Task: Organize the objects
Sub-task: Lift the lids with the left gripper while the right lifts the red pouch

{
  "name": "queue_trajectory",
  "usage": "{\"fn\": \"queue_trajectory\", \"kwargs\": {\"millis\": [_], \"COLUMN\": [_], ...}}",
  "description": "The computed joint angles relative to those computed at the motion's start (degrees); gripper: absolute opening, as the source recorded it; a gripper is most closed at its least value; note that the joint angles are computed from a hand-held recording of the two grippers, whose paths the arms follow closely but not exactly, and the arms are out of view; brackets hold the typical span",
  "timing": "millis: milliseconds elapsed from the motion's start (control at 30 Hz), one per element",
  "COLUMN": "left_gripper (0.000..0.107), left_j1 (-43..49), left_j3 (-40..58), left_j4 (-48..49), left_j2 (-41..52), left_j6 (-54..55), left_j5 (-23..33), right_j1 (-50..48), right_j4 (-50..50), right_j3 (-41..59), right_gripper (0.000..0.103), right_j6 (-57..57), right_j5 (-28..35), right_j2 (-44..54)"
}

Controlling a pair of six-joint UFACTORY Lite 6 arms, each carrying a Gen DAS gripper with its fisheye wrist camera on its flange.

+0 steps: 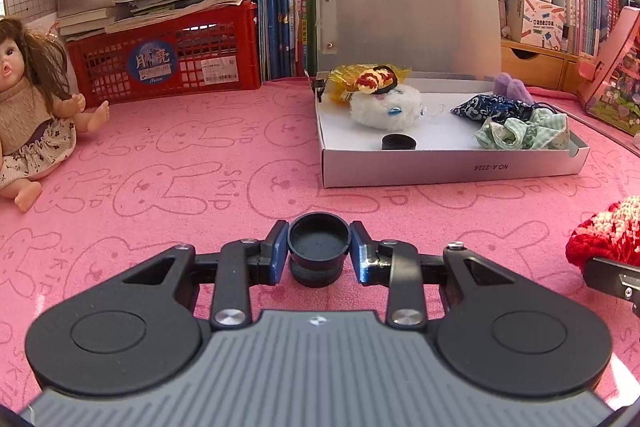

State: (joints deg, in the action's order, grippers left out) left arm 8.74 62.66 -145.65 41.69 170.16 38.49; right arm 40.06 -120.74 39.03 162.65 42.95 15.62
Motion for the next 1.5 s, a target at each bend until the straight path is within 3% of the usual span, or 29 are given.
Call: {"fn": "queue_trajectory", "kwargs": {"millis": [100, 200, 300, 333, 400, 500, 633, 1067, 1367, 1400, 1433, 1500], "left_gripper": [0.038, 0.040, 0.061, 0.062, 0.062, 0.038, 0.038, 0.038, 0.038, 0.042, 0.056, 0.068], "left_j1": [-1.0, -0.9, -1.5, -1.4, -0.9, 0.2, -0.8, -0.5, 0.0, -0.2, -0.7, -1.2], "left_j3": [-0.4, 1.2, 2.7, 2.8, 3.4, 3.4, 1.2, -0.9, 3.0, 3.8, 4.2, 3.4], "left_j4": [-4.9, -3.7, -4.6, -4.3, -2.3, 2.3, -2.2, 1.3, 4.2, 3.4, 1.7, -2.8], "left_j2": [1.2, 2.6, 3.7, 3.8, 4.1, 4.0, 2.9, -1.2, 2.7, 3.7, 4.2, 4.3], "left_j6": [7.0, 5.4, 5.7, 5.3, 3.5, -1.1, 3.3, 1.0, -0.9, -0.2, 1.1, 4.5], "left_j5": [0.6, 0.0, -1.7, -1.6, -1.8, -1.5, -0.8, 0.0, -0.2, -0.7, -1.4, -1.3], "right_j1": [-0.1, 0.0, -0.2, -0.3, -0.5, -0.7, -1.0, -2.7, -2.3, -2.3, -2.3, -2.3], "right_j4": [-0.5, -0.6, -1.2, -1.3, -1.6, -1.8, -2.1, -2.1, -2.1, -2.2, -2.2, -2.3], "right_j3": [-0.1, -0.1, 0.0, 0.1, 0.2, 0.3, 0.5, 0.9, 1.2, 1.1, 1.0, 0.9], "right_gripper": [0.065, 0.065, 0.065, 0.065, 0.065, 0.065, 0.065, 0.065, 0.065, 0.065, 0.065, 0.065], "right_j6": [0.8, 0.6, 0.8, 1.0, 1.4, 1.8, 1.6, 0.4, 0.8, 0.9, 0.9, 1.0], "right_j5": [-0.1, -0.1, -0.2, -0.3, -0.4, -0.4, -0.6, -1.0, -1.2, -1.2, -1.1, -1.1], "right_j2": [0.1, 0.3, 0.6, 0.7, 0.9, 1.1, 1.1, -0.5, 0.2, 0.2, 0.1, 0.2]}}
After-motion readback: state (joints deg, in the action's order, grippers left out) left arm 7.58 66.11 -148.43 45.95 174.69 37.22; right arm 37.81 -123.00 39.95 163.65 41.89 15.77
